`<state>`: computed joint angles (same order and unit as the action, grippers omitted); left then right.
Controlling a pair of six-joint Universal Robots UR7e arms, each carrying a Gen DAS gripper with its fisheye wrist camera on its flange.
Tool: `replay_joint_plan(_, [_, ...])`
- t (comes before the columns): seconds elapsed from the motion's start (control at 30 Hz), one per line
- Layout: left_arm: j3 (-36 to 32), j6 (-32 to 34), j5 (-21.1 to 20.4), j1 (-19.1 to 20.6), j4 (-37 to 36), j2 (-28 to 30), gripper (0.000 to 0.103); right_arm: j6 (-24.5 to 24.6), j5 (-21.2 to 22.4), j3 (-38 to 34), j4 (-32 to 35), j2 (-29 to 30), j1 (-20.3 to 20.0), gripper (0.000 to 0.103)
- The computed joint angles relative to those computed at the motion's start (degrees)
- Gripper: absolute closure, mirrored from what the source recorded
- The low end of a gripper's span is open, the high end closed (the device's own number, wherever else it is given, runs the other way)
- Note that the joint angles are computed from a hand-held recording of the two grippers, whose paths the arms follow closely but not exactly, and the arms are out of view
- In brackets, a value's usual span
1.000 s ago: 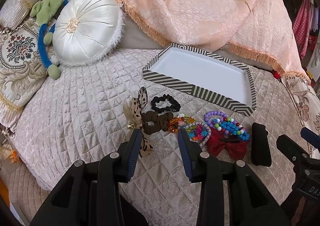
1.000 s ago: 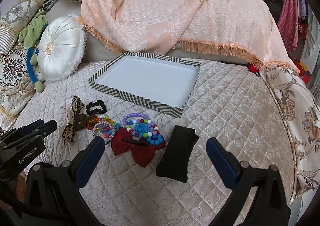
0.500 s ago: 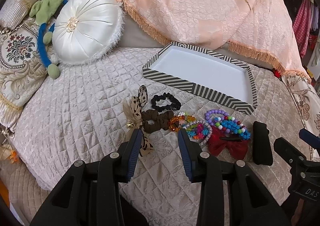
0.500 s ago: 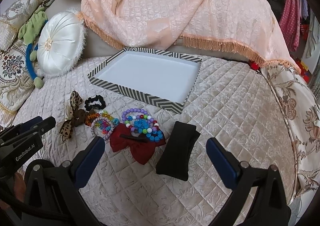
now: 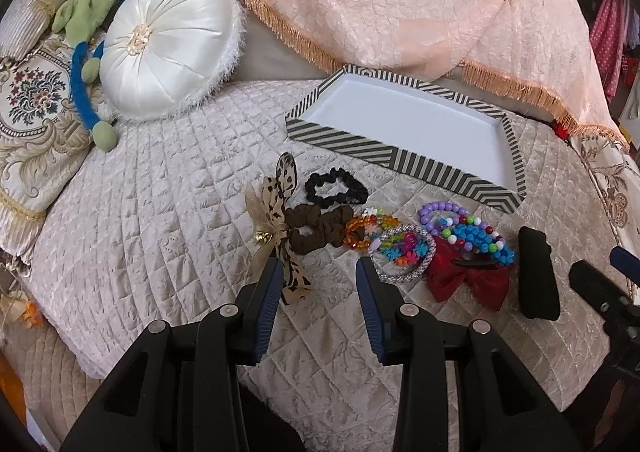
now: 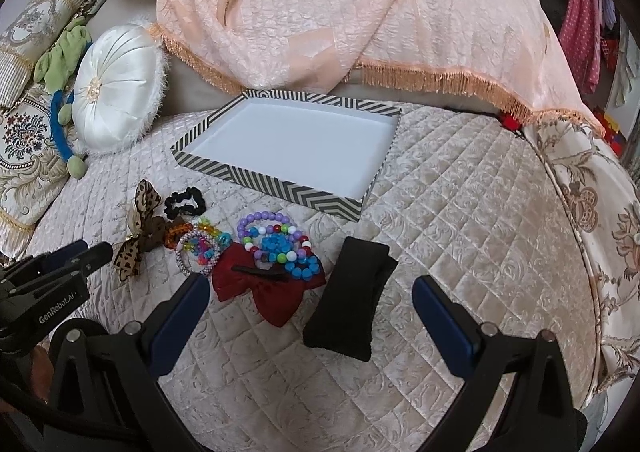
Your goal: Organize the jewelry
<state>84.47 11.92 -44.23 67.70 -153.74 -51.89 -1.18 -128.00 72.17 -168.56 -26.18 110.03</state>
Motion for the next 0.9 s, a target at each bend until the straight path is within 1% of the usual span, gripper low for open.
replay_joint_plan(0.13, [-0.30,-0.63,-0.02,0.27,1.36,0.08,0.075,-0.08,0.15,0.04,-0.12,-0.17,-0.22,0.000])
replay_joint_plan(0.3, [-1.19,-0.50,2.21,0.28,2.21,0.74,0.075,-0.64,0.34,0.14,-0.14,-0.40,-0.44,0.000])
replay_joint_plan(0.33, [-1.72,-1.38,2.08,0.55,3.11,0.78,0.075,-1.05,0.50,0.22,-0.44,-0.48,-0.55,0.000])
replay_joint_plan(0.4, [-2.94,-4.18,-0.03,1.44,6.16,0.42,0.075,-1.82,0.88,0.53,-0.97,-0.73,-0.83,0.000])
replay_joint_plan(0.43, [-3.63,-5.30,-0.17,1.72,7.45,0.50,0.075,-2.04,1.02,0.62,-1.00,-0.86,-1.00,0.000])
replay_joint_plan(0.5, [-4.39,-4.38,2.03,1.85,7.84,1.10,0.075,-2.31,1.26,0.66,-0.69,-1.11,-1.42,0.000])
replay_joint_plan(0.57, [-4.83,-2.73,2.59,2.14,7.16,1.51,0.075,-2.66,2.67,0.65,0.32,-1.44,-1.93,0.000])
replay_joint_plan(0.67, [-7.07,-4.75,1.58,3.02,11.21,1.85,0.075,-3.74,5.28,0.97,1.14,-1.89,-2.73,0.000])
replay_joint_plan(0.7, [-7.69,-4.92,2.33,3.09,11.99,2.16,0.075,-4.32,6.04,1.22,1.05,-2.02,-2.98,0.000])
replay_joint_plan(0.77, [-8.12,-3.22,3.48,3.13,11.01,2.67,0.075,-5.37,6.71,1.75,0.73,-2.33,-3.42,0.000])
replay_joint_plan(0.83, [-8.59,-2.02,2.64,3.38,10.59,2.90,0.075,-6.49,7.03,2.24,0.25,-2.51,-3.74,0.000])
replay_joint_plan(0.9, [-9.80,-3.32,1.22,3.62,13.39,3.10,0.075,-6.98,6.58,2.38,0.87,-2.67,-4.08,0.001])
